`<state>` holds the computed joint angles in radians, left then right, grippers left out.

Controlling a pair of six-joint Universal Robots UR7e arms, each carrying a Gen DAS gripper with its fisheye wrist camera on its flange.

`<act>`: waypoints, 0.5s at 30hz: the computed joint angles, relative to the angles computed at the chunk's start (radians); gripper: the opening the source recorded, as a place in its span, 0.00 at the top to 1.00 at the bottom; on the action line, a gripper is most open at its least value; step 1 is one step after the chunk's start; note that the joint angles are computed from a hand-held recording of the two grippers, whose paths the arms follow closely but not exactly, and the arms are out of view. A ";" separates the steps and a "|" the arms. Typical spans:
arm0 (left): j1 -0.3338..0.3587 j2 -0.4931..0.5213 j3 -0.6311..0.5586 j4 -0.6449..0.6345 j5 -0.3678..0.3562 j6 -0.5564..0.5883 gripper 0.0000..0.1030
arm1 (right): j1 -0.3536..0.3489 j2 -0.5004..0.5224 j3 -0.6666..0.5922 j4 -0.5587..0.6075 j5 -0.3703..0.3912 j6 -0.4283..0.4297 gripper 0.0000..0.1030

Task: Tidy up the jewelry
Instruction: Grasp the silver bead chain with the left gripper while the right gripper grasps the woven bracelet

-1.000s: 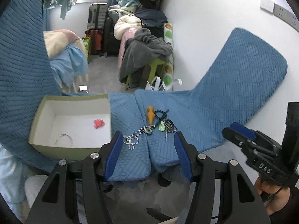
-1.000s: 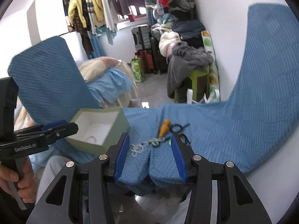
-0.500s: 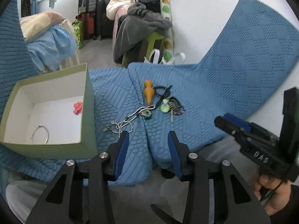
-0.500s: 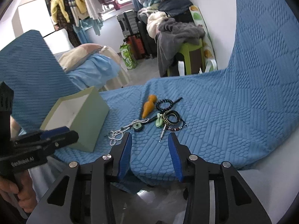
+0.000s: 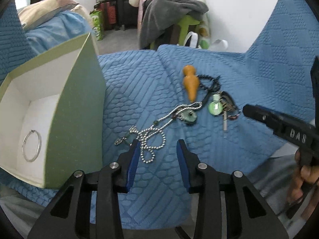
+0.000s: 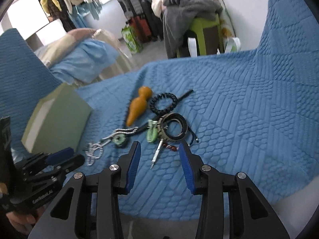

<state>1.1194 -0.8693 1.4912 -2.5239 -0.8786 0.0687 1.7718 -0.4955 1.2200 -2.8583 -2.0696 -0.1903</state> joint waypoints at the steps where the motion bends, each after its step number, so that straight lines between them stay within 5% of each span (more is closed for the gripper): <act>1: 0.001 0.006 0.001 -0.006 0.014 0.006 0.62 | -0.002 0.009 -0.018 0.014 -0.012 -0.006 0.63; 7: 0.004 0.038 0.007 -0.012 0.069 0.021 0.52 | -0.026 0.048 -0.105 0.101 -0.023 0.019 0.63; 15: -0.012 0.062 0.068 -0.213 0.172 0.088 0.51 | -0.036 0.074 -0.151 0.137 -0.003 0.009 0.63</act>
